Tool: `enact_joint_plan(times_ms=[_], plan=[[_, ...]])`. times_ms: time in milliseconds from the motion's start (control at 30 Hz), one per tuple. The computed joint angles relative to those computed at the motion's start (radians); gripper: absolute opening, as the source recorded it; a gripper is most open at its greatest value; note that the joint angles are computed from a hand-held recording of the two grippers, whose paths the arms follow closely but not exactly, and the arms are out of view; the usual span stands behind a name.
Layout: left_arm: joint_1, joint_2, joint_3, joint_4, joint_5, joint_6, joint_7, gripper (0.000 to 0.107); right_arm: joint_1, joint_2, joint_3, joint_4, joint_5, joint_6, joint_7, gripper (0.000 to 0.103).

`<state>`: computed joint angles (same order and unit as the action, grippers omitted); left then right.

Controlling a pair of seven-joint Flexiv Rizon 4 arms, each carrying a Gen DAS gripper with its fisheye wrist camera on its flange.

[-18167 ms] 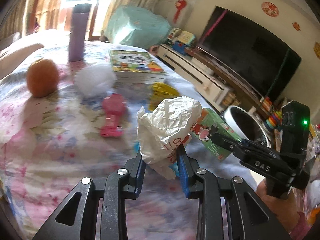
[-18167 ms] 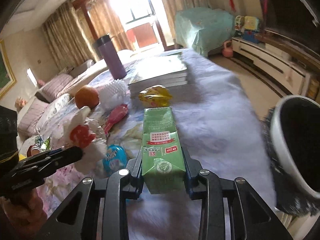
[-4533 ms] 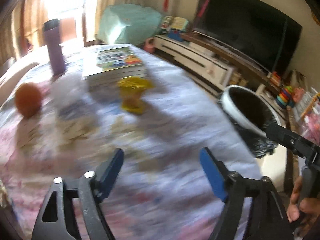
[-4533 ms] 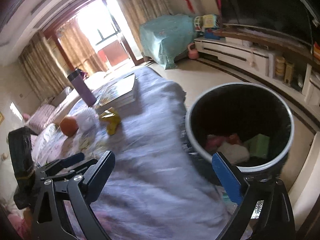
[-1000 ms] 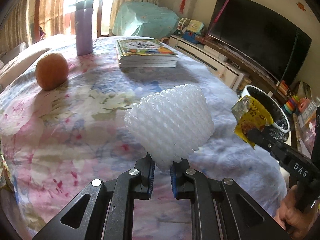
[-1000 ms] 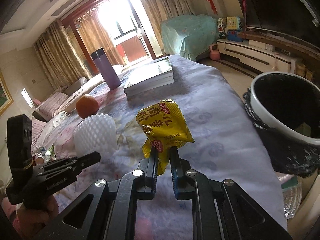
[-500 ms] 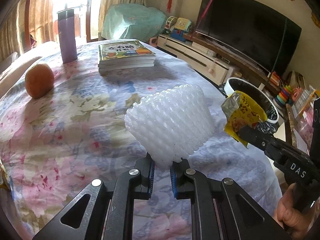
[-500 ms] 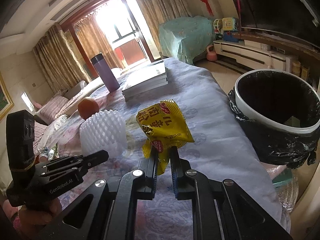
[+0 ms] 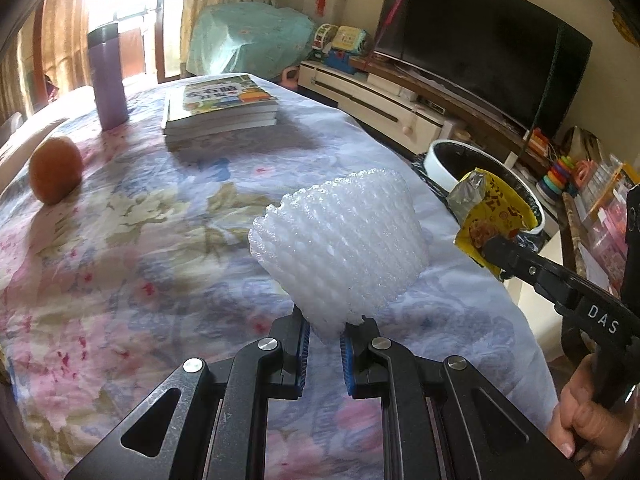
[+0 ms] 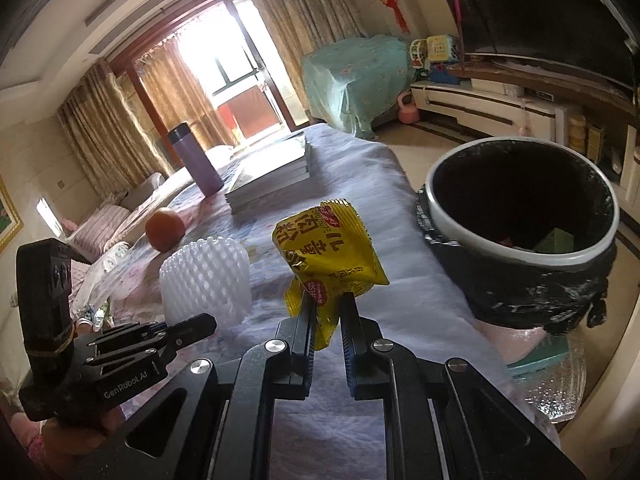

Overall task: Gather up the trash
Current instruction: 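Carry the foam net and yellow snack bag over the trash bin with both tools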

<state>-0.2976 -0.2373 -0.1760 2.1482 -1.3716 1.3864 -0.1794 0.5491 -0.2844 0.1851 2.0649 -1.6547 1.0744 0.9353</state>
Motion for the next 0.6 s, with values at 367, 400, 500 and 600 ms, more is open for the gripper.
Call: enact_joint_plan(times_ms=[367,400,500,600], plan=[[-0.004,-0.021,-0.026,-0.027,0.082,-0.027,-0.049,0.012,-0.025,0.066,0.013,0.074,0.036,-0.021,0.003,0.012],[-0.005,-0.023,-0.029,-0.031,0.090,-0.029,-0.053,0.012,-0.027,0.073,0.015,0.082,0.042,-0.026,-0.001,0.012],[-0.004,-0.033,-0.038,-0.044,0.109,-0.038,-0.065,0.012,-0.029,0.095,0.022,0.101,0.066,-0.045,-0.013,0.012],[-0.005,-0.041,-0.048,-0.056,0.134,-0.041,-0.079,0.012,-0.036,0.117,0.025,0.122,0.078,-0.056,-0.013,0.012]])
